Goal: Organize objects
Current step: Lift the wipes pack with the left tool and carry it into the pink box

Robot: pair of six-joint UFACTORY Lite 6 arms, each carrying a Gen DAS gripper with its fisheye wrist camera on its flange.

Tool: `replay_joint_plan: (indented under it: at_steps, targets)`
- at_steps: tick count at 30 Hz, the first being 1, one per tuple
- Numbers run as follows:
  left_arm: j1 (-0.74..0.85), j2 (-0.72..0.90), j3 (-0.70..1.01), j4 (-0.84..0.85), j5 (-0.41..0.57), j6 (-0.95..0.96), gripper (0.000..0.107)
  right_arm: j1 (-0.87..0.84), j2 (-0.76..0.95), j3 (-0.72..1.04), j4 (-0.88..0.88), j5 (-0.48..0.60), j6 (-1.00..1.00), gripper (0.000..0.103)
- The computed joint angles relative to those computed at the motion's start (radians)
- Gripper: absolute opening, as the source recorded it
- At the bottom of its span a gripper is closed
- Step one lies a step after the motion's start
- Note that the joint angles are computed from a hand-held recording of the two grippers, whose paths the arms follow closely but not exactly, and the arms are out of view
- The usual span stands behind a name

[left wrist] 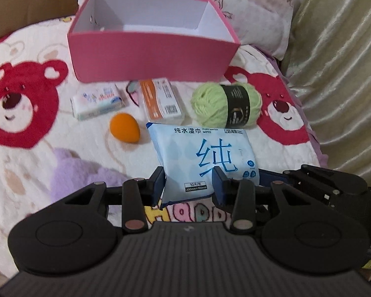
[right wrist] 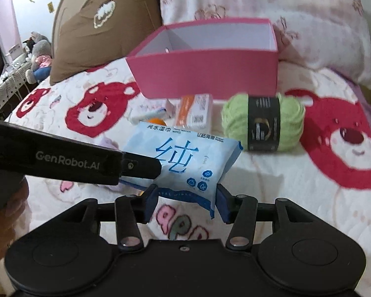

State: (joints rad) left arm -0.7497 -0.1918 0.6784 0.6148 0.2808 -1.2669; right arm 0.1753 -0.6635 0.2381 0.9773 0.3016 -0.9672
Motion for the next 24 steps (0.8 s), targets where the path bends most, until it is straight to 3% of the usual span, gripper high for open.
replay_joint_plan:
  at_steps: [4, 10, 17, 24]
  targets:
    - [-0.062, 0.024, 0.089, 0.063, 0.141, -0.031, 0.039, 0.036, 0.04, 0.076, -0.155, 0.018, 0.149, 0.057]
    - [-0.05, 0.013, 0.169, -0.01, 0.221, 0.074, 0.039, 0.095, 0.054, 0.141, -0.363, -0.002, 0.357, 0.059]
    - [0.034, -0.012, 0.267, -0.166, 0.248, 0.298, 0.039, -0.002, 0.06, 0.268, -0.256, 0.11, 0.189, 0.059]
    - [0.129, 0.009, 0.356, -0.295, 0.262, 0.467, 0.039, 0.046, 0.155, 0.396, -0.341, 0.069, 0.225, 0.059]
